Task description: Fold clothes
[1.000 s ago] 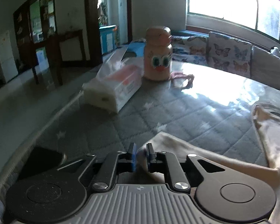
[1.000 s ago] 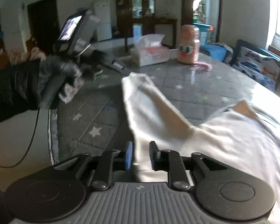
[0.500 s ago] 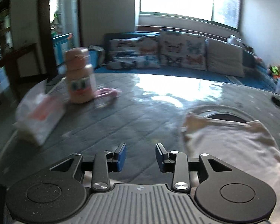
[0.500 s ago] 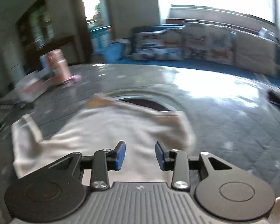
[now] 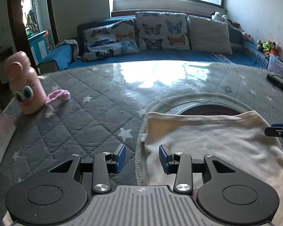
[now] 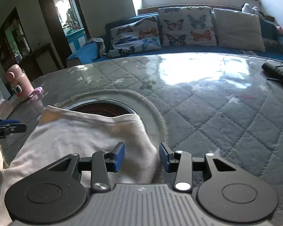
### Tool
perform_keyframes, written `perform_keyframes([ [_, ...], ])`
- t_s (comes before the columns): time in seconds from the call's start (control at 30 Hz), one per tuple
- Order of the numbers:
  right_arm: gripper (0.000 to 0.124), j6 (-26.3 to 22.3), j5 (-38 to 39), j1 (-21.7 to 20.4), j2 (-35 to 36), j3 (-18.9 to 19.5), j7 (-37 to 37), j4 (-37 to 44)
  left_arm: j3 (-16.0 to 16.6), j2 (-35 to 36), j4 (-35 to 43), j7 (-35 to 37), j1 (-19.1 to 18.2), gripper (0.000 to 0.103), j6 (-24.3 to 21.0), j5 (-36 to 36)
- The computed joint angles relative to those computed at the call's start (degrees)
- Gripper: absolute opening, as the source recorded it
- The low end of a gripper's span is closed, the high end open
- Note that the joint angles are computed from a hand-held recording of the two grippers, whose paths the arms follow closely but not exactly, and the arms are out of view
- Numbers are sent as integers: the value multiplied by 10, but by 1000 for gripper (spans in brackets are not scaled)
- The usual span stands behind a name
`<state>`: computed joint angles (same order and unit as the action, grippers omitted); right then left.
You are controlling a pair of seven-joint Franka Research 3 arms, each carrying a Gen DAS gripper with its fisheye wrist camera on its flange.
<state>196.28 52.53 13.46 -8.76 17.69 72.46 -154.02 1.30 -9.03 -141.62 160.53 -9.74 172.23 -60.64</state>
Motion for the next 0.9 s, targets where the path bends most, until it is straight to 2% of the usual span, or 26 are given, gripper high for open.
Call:
perform_keyframes([
  [0.13,42,18,-160,94,-2,-104,116,-20,-8,16,8,-14,3,43,3,11],
  [0.17,42,27,-181,100,-3,-105,126,-21,-10,19,10,-16,4,43,3,11],
  [0.23,42,34,-179,86,-2,-70,104,-16,-14,24,14,-19,7,44,4,10],
  [0.33,42,41,-93,52,3,12,5,4,-21,31,19,-20,11,44,6,6],
  [0.4,47,40,-65,62,1,32,-41,9,-24,34,21,-15,14,45,5,1],
  [0.43,49,39,-66,74,-1,30,-49,9,-26,35,22,-12,15,46,6,-1],
  [0.53,49,32,-127,119,-15,-16,-12,-4,-32,39,26,-14,20,46,7,1],
  [0.6,49,25,-178,149,-32,-62,41,-18,-35,42,30,-17,23,46,7,1],
  [0.67,49,25,-209,159,-49,-93,91,-33,-38,45,35,-17,25,47,7,-1],
  [0.73,50,29,-215,145,-69,-96,117,-49,-41,48,39,-9,26,49,10,-8],
  [0.87,50,18,-192,78,-92,-50,133,-62,-50,59,48,-21,32,50,16,3],
  [0.9,50,15,-200,82,-90,-61,144,-63,-53,62,50,-26,34,50,18,8],
])
